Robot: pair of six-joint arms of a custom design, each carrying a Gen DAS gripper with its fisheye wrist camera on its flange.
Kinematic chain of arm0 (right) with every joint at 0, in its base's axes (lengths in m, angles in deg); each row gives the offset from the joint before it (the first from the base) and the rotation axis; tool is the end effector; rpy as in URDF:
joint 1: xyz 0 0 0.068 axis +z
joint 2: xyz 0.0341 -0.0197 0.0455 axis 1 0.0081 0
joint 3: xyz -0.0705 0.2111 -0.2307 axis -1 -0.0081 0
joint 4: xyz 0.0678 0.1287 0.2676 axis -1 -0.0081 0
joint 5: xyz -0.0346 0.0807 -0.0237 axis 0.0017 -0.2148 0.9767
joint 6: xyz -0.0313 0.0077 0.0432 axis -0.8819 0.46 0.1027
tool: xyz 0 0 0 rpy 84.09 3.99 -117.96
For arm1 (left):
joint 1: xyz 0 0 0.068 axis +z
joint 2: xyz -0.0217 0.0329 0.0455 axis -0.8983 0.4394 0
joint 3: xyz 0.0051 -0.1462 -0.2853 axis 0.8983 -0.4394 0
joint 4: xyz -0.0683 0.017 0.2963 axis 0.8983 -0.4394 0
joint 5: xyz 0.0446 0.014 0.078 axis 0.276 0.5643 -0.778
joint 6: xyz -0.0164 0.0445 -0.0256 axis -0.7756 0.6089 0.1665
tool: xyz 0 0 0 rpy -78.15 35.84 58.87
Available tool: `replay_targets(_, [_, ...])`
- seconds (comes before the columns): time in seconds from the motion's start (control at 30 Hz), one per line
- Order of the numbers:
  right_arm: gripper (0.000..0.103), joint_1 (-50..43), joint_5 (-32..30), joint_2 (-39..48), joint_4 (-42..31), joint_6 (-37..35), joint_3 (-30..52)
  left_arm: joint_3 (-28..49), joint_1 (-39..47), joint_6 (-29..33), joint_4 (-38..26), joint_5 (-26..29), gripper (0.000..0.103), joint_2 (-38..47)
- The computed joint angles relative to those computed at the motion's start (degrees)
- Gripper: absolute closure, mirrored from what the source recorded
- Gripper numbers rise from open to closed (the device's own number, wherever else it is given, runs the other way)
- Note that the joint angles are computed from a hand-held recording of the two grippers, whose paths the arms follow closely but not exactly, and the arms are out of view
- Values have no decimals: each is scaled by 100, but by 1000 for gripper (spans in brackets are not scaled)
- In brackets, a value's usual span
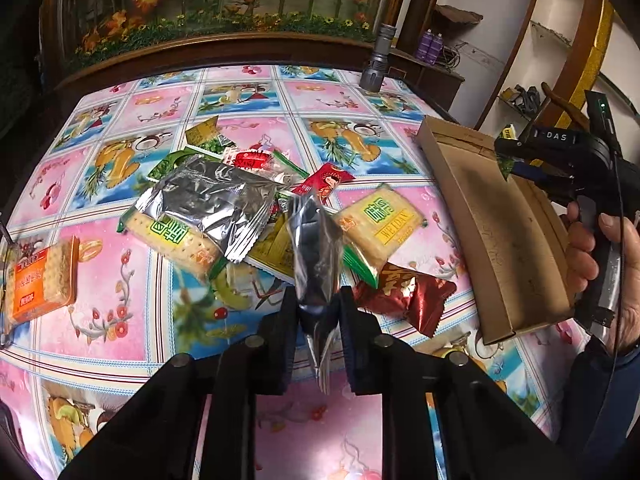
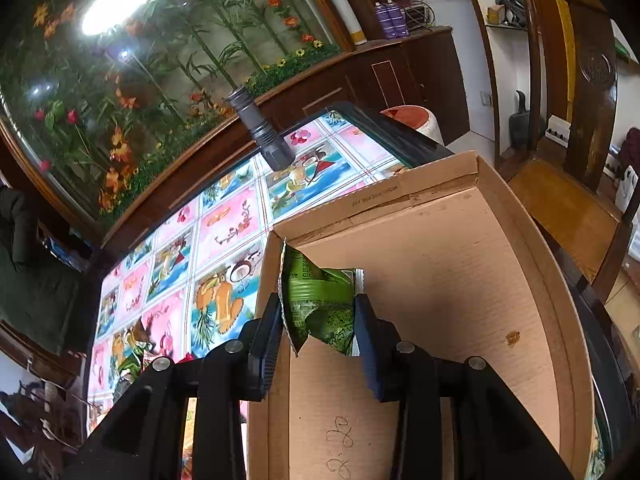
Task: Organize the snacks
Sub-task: 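Carry the green packet over the box with the right tool while the left tool grasps the silver foil bag, then open the right tool to drop the green packet while the left tool lowers the silver bag into the box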
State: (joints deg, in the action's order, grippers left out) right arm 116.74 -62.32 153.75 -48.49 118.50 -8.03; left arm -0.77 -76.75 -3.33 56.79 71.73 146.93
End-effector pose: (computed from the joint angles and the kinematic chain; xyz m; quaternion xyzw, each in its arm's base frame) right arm 0.3499 0.1806 0.1257 0.0625 0.9138 0.2147 0.3392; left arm 0.2059 -0.0449 0.0941 -0.0592 0.9434 -0.0662 0.3196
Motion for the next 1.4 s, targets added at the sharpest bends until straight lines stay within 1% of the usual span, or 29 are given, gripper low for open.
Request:
replay_targets(0.13, [65, -43, -115, 61, -48, 52, 46, 125, -10, -169, 24, -74, 83, 186])
replay_targets(0.17, [65, -40, -123, 57, -45, 57, 42, 159, 13, -190, 23, -69, 78, 232])
replay_targets(0.2, [65, -38, -128, 50, -46, 54, 39, 238, 42, -240, -18, -103, 61, 336])
replay_targets(0.23, [65, -36, -136, 44, -51, 44, 40, 296, 77, -284, 4, -141, 54, 441])
replay_targets(0.27, [65, -36, -147, 32, -39, 54, 24, 305, 96, -286, 111, -151, 53, 511])
replay_targets(0.33, [65, -26, -172, 33, -49, 50, 26, 456, 130, -205, 104, -106, 80, 764])
replay_targets(0.37, [65, -28, -179, 48, -62, 46, 45, 503, 150, -250, 50, -79, 84, 824])
replay_targets(0.43, [65, -63, -238, 38, -39, 66, 21, 521, 80, -306, -3, -249, 84, 791])
replay_targets(0.5, [65, -108, -281, 25, -16, 69, 5, 485, -49, -294, -76, -409, 84, 569])
replay_targets(0.67, [65, -240, -428, 2, 47, 124, -40, 657, -222, -261, -572, -314, 84, -41])
replay_targets(0.8, [65, -366, -558, 12, 82, 174, -56, 1118, -478, -334, -802, -23, 84, -4])
replay_targets(0.97, [65, -530, -521, -4, 136, 281, -106, 1815, -996, -504, -529, 174, 84, 682])
replay_targets(1.1, [65, -654, -449, -88, 231, 312, -186, 2528, -1287, -643, -362, 364, 84, 1522])
replay_targets(1.17, [65, -685, -356, -187, 318, 251, -244, 2811, -1398, -623, -336, 233, 84, 1825])
replay_targets(1.23, [65, -666, -70, -290, 375, 174, -296, 3078, -1458, -613, -268, 221, 84, 2129])
replay_targets(1.3, [65, -663, 95, -280, 309, 89, -249, 3330, -1565, -627, -269, 93, 84, 2406])
replay_targets(1.4, [65, -750, 7, -77, 196, 79, -77, 3554, -1683, -602, -167, -16, 84, 2766])
